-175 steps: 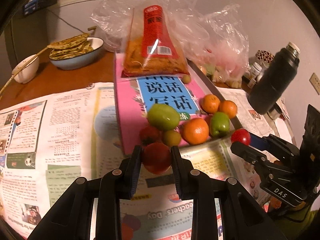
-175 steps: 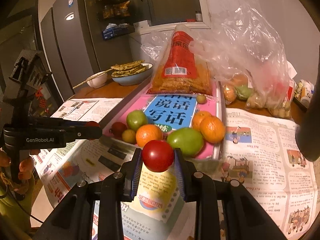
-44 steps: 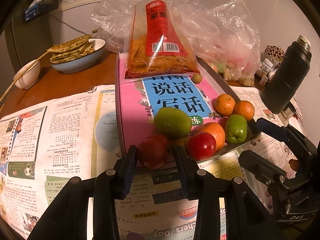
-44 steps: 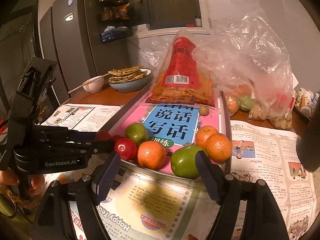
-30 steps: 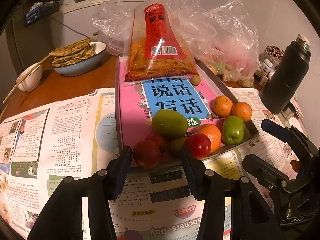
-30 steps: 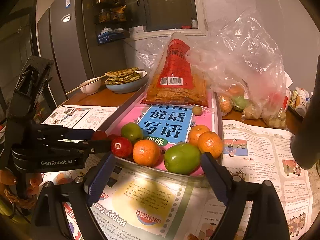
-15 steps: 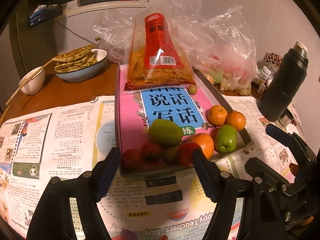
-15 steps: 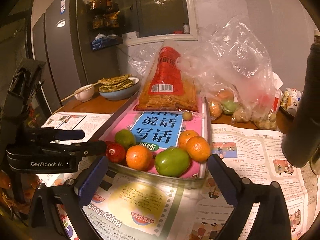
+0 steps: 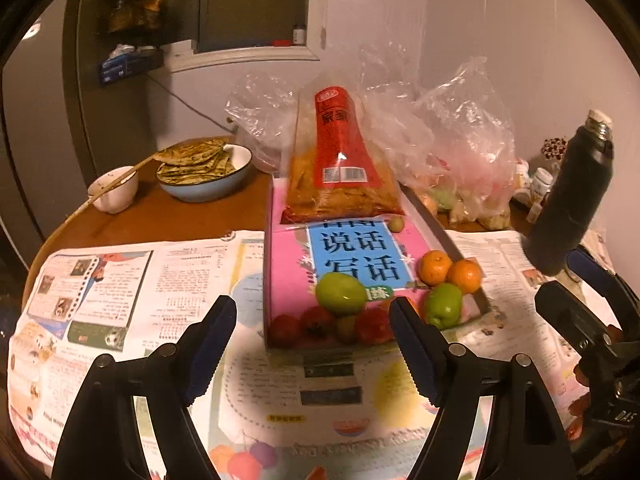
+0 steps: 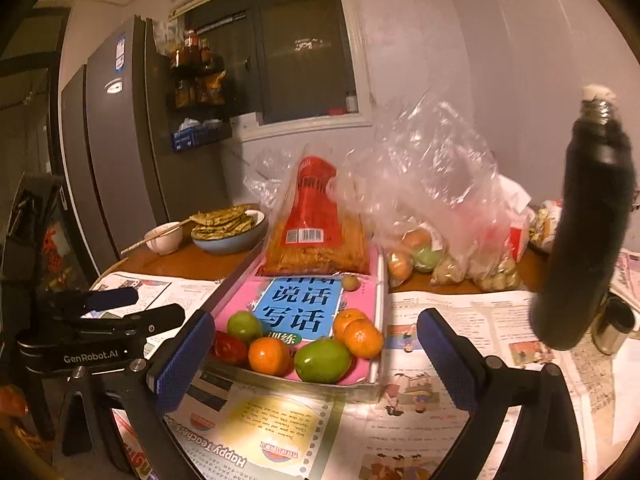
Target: Organize fruits
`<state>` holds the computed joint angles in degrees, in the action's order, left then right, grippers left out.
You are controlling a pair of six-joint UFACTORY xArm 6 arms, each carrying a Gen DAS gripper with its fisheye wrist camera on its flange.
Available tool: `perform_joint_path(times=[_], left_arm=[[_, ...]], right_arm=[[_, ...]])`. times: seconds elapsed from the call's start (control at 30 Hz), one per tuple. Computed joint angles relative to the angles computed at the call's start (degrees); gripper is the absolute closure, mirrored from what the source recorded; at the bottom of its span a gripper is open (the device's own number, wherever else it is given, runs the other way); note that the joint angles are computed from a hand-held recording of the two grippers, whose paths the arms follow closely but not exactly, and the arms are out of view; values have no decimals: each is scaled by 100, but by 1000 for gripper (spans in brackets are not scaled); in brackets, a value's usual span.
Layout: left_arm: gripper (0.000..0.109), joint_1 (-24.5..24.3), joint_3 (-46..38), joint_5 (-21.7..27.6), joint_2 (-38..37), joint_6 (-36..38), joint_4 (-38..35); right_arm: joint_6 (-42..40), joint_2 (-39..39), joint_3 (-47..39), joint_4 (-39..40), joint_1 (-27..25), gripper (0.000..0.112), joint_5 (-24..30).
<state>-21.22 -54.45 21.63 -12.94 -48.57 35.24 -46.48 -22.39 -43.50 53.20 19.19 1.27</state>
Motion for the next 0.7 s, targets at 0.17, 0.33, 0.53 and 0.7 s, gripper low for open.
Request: perform_joint_path(times=[0.17,0.33,0.53,0.7], left_arm=[[29,-244,312,86,-322,-195,227],[29,-468,626,363,-566,-355,297],[29,-619,996,533,-843,-841,331],[29,-842,1251,661,-1044,-1058,381]], right_arm=[[1361,-516,492,-1369,-257,10,212],[1775,-967,1001,-1698,-446,10,228],[2031,-1345,1556,-1974,-596,10,352],[2089,-1616,1809,-1956,-526,10,458]])
